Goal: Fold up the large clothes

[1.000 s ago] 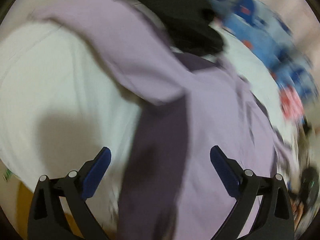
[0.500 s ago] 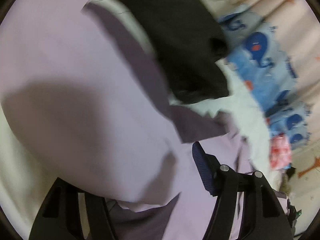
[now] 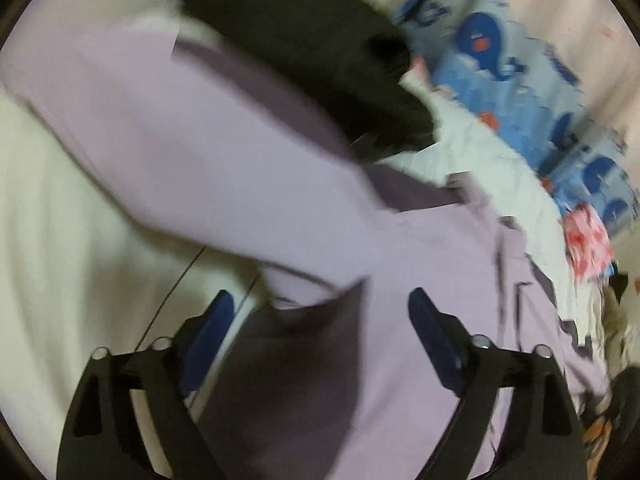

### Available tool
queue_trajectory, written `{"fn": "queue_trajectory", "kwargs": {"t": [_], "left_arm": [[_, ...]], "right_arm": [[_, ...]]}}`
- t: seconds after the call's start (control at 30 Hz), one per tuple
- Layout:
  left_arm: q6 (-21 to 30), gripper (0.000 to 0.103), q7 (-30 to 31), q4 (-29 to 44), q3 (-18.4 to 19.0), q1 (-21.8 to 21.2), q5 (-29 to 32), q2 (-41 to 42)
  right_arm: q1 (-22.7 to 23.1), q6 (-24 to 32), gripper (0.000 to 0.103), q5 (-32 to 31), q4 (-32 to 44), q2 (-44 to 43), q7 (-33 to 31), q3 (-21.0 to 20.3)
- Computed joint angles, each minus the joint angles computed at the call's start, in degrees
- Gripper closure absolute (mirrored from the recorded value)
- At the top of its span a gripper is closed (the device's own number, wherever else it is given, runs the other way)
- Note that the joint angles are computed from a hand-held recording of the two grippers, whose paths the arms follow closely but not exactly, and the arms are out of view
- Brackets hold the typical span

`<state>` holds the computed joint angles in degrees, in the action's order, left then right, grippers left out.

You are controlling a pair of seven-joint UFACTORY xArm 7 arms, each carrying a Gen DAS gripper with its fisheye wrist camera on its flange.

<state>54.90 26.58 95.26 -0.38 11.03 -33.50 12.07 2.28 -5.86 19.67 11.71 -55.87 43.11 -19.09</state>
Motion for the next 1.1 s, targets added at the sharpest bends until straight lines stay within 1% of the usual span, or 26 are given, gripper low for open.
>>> {"fn": "queue_trajectory", "kwargs": {"t": [0.03, 0.07, 0.1, 0.13, 0.17, 0.2, 0.23, 0.27, 0.3, 0.33, 0.37, 0.4, 0.43, 0.47, 0.5, 0.53, 0.6, 0.67, 0.73, 0.77, 0.83, 0.9, 1.0, 1.1], "left_arm": [[-1.10, 0.008, 0.87, -1.67, -0.54, -0.49, -0.51, -2.08], [-1.96, 0.007, 2.66, -4.18, -1.02, -0.93, -2.13, -4.82], [-1.93, 0.007, 3.24, -5.23, -1.13, -1.69, -3.15, -6.25], [-1.50, 0.007, 3.80, -6.63, -1.14, -2.44, -4.46, -7.96], [-0.90, 0.007, 3.76, -8.44, -1.23, -3.54, -5.72, -10.08], [-0.95, 0.007, 3.08, -10.73, -1.10, -4.73, -5.93, -12.37], [-1.56, 0.007, 2.14, -12.53, -1.00, -5.99, -5.56, -13.96], [-2.06, 0.007, 2.08, -15.71, -0.91, -7.23, -5.83, -16.73], [-3.89, 0.007, 2.41, -19.17, -0.84, -8.44, -6.46, -19.32], [-6.80, 0.007, 2.36, -22.35, -1.11, -9.70, -6.57, -21.33], [-10.19, 0.007, 3.10, -26.26, -1.26, -10.77, -6.40, -23.88], [-13.31, 0.007, 3.28, -29.12, -1.56, -11.67, -5.59, -25.49], [-17.74, 0.007, 3.40, -32.17, -2.06, -12.52, -4.92, -26.97], [-20.42, 0.007, 3.19, -33.94, -2.19, -13.21, -4.24, -27.76], [-21.90, 0.007, 2.61, -34.98, -2.17, -13.68, -3.10, -28.10], [-21.68, 0.007, 2.67, -34.98, -1.45, -14.39, -2.82, -28.03], [-22.35, 0.007, 3.35, -34.97, 0.33, -15.83, -3.03, -27.81], [-24.27, 0.007, 3.39, -36.00, 1.26, -17.17, -2.21, -28.38], [-24.58, 0.007, 3.50, -36.31, 2.36, -18.51, -1.60, -28.32], [-24.47, 0.007, 3.54, -36.36, 2.72, -19.02, -1.27, -28.27], [-24.60, 0.007, 3.61, -36.49, 3.25, -19.76, -1.00, -28.24], [-24.85, 0.007, 3.78, -36.66, 3.71, -20.29, -1.03, -28.30], [-24.81, 0.007, 3.72, -36.58, 4.23, -20.70, -1.32, -28.28], [-24.94, 0.007, 3.41, -36.61, 4.62, -20.80, -1.82, -28.30]], "right_arm": [[0.49, -0.89, 0.029, 0.26, 0.44, 1.47, 0.43, -0.10], [1.87, -2.71, 0.029, 0.61, 0.79, 3.11, 0.96, -0.91], [1.74, -3.90, 0.029, 0.83, 1.37, 4.94, 1.80, -0.55], [-0.76, -5.31, 0.029, 1.58, 1.60, 7.22, 3.78, 2.15], [-2.68, -5.25, 0.029, 1.58, 1.67, 7.11, 4.62, 2.73], [-5.25, -7.24, 0.030, 2.68, 1.41, 8.28, 7.10, 5.18], [-8.53, -7.41, 0.031, 3.31, 1.62, 8.79, 9.03, 8.00], [-10.69, -6.30, 0.033, 2.91, 2.28, 9.05, 9.65, 8.94], [-12.59, -5.99, 0.036, 2.54, 2.76, 9.37, 10.31, 9.99], [-13.09, -5.69, 0.038, 1.76, 3.76, 10.12, 10.38, 9.54], [-14.26, -3.88, 0.046, 0.62, 5.25, 10.43, 9.79, 9.37], [-14.86, -1.93, 0.060, -0.97, 6.98, 10.70, 8.44, 8.76], [-14.98, 0.54, 0.070, -2.69, 8.97, 10.94, 6.63, 7.96], [-14.62, 2.46, 0.091, -4.22, 10.77, 11.00, 4.62, 7.00], [-15.30, 4.16, 0.092, -5.57, 12.43, 11.18, 3.10, 7.58], [-17.17, 6.43, 0.092, -7.76, 14.53, 11.31, 1.10, 9.43], [-19.59, 8.79, 0.092, -10.04, 17.74, 12.09, -0.43, 12.32], [-20.37, 8.92, 0.092, -10.67, 19.80, 12.70, -0.35, 13.98], [-22.39, 9.37, 0.092, -11.78, 22.07, 13.57, 0.49, 16.73], [-24.42, 10.17, 0.092, -12.93, 23.32, 13.53, 1.17, 19.10], [-29.19, 13.87, 0.092, -17.07, 26.89, 13.82, 1.89, 24.33], [-31.41, 17.35, 0.092, -21.47, 31.77, 15.63, 2.07, 27.64], [-31.79, 22.29, 0.092, -27.73, 38.62, 18.29, 1.61, 32.24], [-31.47, 25.10, 0.092, -33.10, 45.19, 22.55, 2.15, 36.93]]}}
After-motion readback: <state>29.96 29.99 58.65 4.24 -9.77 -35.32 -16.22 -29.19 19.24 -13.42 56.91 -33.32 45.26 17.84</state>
